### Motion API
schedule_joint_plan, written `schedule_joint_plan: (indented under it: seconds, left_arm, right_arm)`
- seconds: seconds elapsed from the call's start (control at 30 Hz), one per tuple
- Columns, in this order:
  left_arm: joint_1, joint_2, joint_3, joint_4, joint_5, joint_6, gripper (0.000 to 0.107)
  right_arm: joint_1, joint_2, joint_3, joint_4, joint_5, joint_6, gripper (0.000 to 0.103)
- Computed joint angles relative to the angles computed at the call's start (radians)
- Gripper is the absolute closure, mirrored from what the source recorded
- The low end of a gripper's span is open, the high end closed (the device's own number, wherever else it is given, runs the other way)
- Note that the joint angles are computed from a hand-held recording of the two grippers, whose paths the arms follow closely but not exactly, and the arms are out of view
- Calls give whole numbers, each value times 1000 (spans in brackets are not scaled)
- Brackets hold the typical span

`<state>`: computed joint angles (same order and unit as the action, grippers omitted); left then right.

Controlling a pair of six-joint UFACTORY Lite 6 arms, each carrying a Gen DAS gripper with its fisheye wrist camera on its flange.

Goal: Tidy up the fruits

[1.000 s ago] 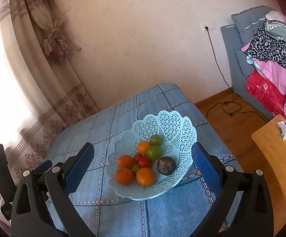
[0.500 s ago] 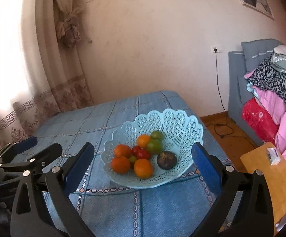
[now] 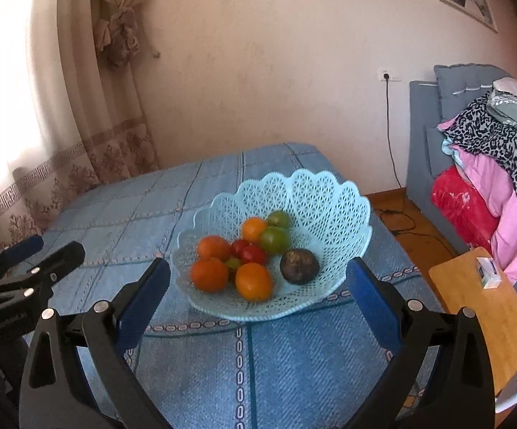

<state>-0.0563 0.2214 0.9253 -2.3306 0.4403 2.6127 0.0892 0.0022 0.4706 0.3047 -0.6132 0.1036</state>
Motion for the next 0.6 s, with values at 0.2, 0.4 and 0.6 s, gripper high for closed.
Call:
schedule_joint_plan:
  seconds: [0.2, 0.4, 0.6]
  left_arm:
    - [-20, 14, -18, -213, 2, 230, 9]
    - [-27, 36, -7, -235, -5, 258, 9]
    - [-43, 55, -1, -348, -14, 365, 9]
  right_arm:
    - [0, 46, 21, 2, 4, 1, 3]
    - [-4, 69, 29, 3, 8, 11, 3]
    - [5, 110, 52, 8, 8, 6, 3]
